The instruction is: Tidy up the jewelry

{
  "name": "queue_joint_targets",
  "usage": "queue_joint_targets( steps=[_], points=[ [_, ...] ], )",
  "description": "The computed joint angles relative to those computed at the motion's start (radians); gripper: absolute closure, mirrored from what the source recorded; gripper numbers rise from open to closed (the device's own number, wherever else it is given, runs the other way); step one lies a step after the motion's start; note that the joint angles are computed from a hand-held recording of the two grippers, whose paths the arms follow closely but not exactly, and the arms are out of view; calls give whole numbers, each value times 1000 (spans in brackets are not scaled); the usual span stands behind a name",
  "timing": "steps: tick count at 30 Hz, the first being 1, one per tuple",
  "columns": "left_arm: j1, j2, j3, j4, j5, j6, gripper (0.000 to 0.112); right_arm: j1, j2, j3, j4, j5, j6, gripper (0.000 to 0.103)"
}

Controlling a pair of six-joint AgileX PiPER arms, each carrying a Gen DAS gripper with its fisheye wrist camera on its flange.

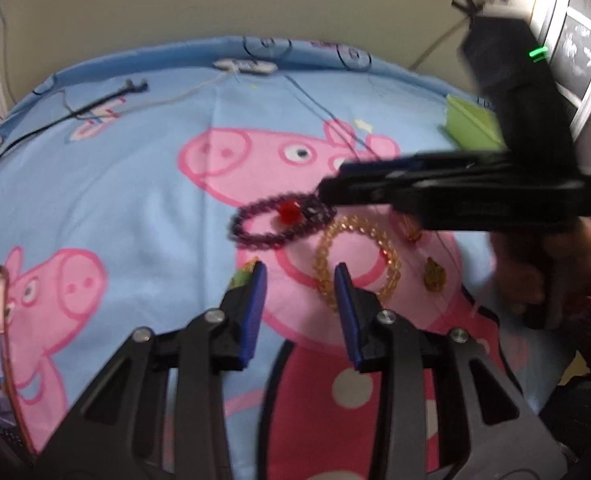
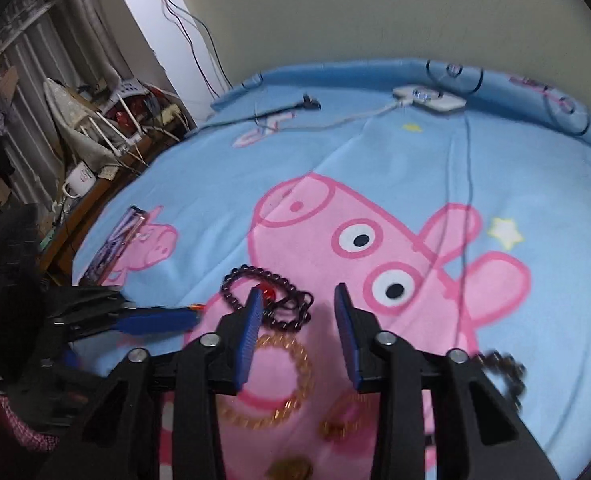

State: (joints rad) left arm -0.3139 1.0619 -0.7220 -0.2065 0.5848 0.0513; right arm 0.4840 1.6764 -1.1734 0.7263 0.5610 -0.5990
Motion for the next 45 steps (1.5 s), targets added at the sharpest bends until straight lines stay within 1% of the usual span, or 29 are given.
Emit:
queue_joint_targets(
  steps=[1,2,3,5,7,9,11,14,17,18,21,25,26,27,28,30,34,36,39,43,45],
  points=[
    [20,-19,2,-7,6,13,79,-5,20,-21,1,25,-3,103],
    [52,-41,4,-26,19,43,79,-4,31,-31,-14,26,10,103],
    [72,-53,6,-37,27,59,79,-5,19,-16,3,5,-5,103],
    [111,-73,8,-60,50,94,79,-30,-24,32,109,-6,-94,103],
    [121,-72,9,-74,60,109,79,-56,-73,80,195,-9,-168,103],
    [92,-59,7,-61,52,92,79,-91,-128,129,254,-2,-221,103],
    [46,-40,1,-45,40,68,79,-136,-187,183,320,27,-272,103],
    [-57,0,-25,-33,14,37,79,-202,-273,263,362,63,-314,103],
    [-185,55,-67,52,-13,-46,79,-270,-347,342,399,102,-348,103],
    [-230,92,-94,89,-18,-79,79,-289,-361,356,404,115,-353,103],
    [-289,188,-164,154,-22,-127,79,-339,-415,425,435,133,-382,103],
    [-261,322,-262,78,7,-65,79,-412,-448,488,467,173,-421,103],
    [-258,343,-274,79,11,-73,92,-430,-454,500,476,182,-434,103],
    [-255,373,-293,94,21,-95,98,-440,-458,509,483,187,-444,103],
    [-256,379,-295,116,8,-118,101,-452,-462,515,489,193,-452,103],
    [-243,387,-312,79,24,-90,101,-497,-471,522,503,224,-476,103],
    [-252,386,-366,97,49,-109,101,-612,-498,518,531,291,-525,103],
    [-258,392,-418,89,66,-99,101,-684,-506,505,550,327,-548,103],
    [-282,432,-537,82,101,-89,101,-818,-516,484,575,391,-583,103],
    [-344,551,-756,79,151,-74,101,-992,-507,447,590,464,-609,103],
    [-382,655,-918,77,197,-68,101,-1077,-497,430,590,495,-617,103]
  ],
)
